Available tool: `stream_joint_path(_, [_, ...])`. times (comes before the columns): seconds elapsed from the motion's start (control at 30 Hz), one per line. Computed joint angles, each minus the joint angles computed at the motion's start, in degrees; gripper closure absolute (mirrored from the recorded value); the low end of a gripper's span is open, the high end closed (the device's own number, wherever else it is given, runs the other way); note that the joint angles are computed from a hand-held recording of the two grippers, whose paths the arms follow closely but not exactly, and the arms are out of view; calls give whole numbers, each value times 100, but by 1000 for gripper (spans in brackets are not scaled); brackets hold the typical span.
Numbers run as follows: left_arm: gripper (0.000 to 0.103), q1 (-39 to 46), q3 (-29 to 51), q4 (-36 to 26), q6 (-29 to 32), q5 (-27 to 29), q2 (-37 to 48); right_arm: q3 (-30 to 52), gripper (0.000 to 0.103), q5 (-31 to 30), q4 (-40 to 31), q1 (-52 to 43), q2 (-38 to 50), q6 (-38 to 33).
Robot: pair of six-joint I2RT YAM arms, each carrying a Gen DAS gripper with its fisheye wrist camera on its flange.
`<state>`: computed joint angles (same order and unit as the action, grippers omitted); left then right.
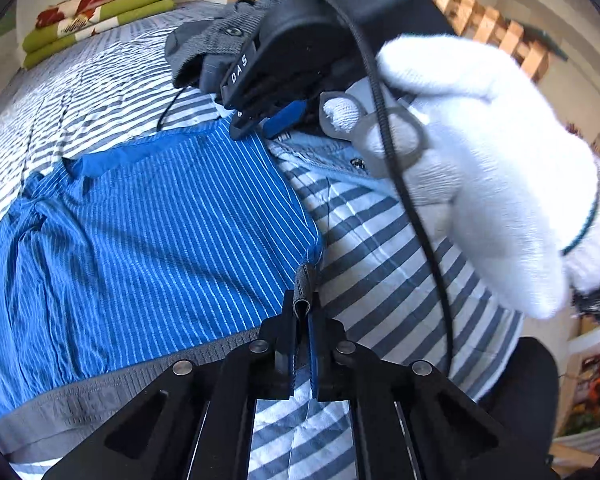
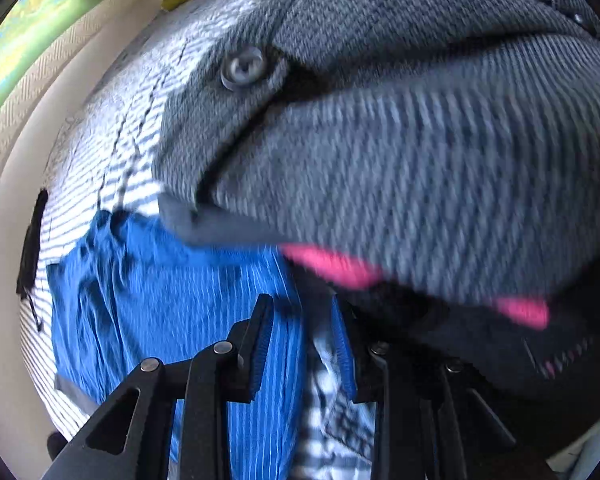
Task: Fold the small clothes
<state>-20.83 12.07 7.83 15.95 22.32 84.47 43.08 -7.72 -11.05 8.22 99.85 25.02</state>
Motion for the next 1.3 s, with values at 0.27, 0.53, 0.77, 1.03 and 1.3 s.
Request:
stream_joint_path(0.27, [99,1295,103,-1461,862,890,-986,-56,79,-30,-151,154,-298,416])
stream_joint_path(0.53, [99,1943,304,-1923,1389,1181,-945,583,100,282,-571,711,347,1021])
stream_joint_path(0.77, [99,3735,727,-3118,2931,1706,-871,1227,100,1059,-1090,1640,-167,1619])
stream_joint_path(1.03, [99,6679,2082,-4429,5295,1860,600,3794,100,1431,-2091,2790,980,1504])
stream_joint_path(1.3, [100,7980,3806,-4789,5503,1639,2571,7572,100,1753,-3586,3673,3737,1420])
